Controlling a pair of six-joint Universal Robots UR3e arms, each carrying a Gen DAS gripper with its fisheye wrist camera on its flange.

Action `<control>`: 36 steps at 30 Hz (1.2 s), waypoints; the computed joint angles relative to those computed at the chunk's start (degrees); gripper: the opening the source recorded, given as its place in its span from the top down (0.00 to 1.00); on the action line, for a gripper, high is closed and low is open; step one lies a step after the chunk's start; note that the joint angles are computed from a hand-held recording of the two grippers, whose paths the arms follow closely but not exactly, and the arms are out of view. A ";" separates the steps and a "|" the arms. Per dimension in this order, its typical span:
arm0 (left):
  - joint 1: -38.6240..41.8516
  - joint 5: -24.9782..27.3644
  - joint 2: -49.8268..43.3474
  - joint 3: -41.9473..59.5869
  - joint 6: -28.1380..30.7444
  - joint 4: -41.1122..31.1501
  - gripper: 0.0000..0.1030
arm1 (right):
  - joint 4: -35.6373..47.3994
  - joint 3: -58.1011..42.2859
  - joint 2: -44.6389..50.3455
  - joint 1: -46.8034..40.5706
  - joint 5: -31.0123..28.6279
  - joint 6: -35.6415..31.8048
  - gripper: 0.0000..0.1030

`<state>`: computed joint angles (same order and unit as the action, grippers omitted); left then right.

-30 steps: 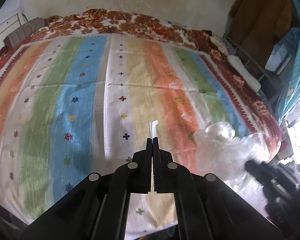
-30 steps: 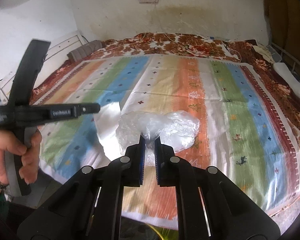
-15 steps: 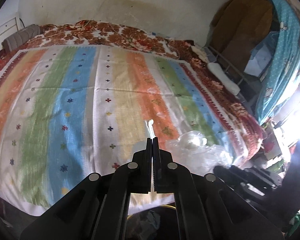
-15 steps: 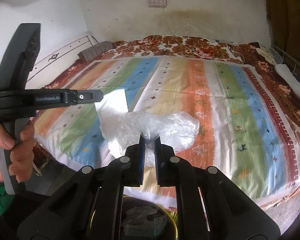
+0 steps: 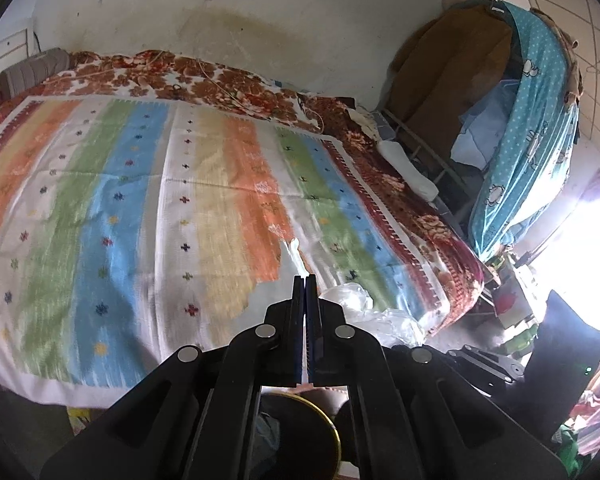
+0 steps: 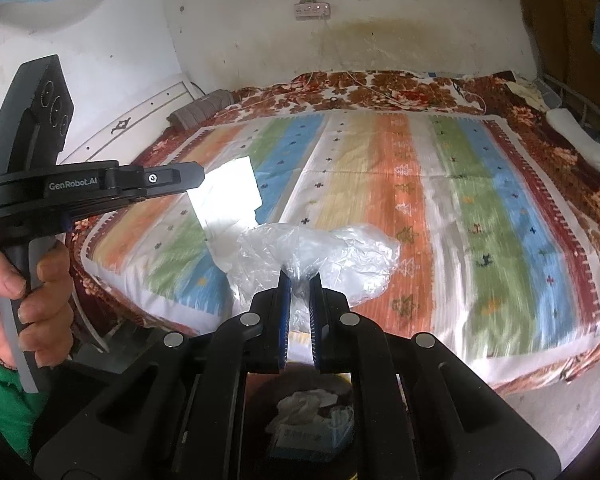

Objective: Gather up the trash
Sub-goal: 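Carry the tissue with the left tool while the right tool carries the bag over the bin, then open both tools over the bin to drop the tissue and plastic bag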

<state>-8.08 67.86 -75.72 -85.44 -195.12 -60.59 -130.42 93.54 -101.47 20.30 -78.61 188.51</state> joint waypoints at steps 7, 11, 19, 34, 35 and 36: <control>-2.13 1.60 5.51 -4.71 -2.91 -3.55 1.00 | 1.76 5.64 -5.35 -0.29 0.92 1.08 0.93; -4.40 3.43 8.51 -7.68 -3.80 -3.19 1.00 | 2.40 8.56 -7.48 1.04 0.40 1.44 0.93; -8.69 8.19 13.11 -12.65 -6.52 -3.54 1.00 | 2.38 13.23 -9.16 5.20 -1.70 3.72 0.93; -17.38 16.53 10.51 -14.95 -12.81 -6.03 1.00 | 5.82 16.84 -5.62 10.03 -3.14 7.26 0.93; -17.75 16.98 10.21 -14.90 -13.12 -6.19 1.00 | 6.43 16.80 -5.21 9.92 -3.07 7.33 0.93; -18.14 17.37 9.91 -15.01 -13.51 -6.37 1.00 | 6.63 17.03 -5.12 9.74 -2.84 7.29 0.93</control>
<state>-26.22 85.23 -65.81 -100.45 -208.64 -66.96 -123.79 110.57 -106.59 30.04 -81.45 195.81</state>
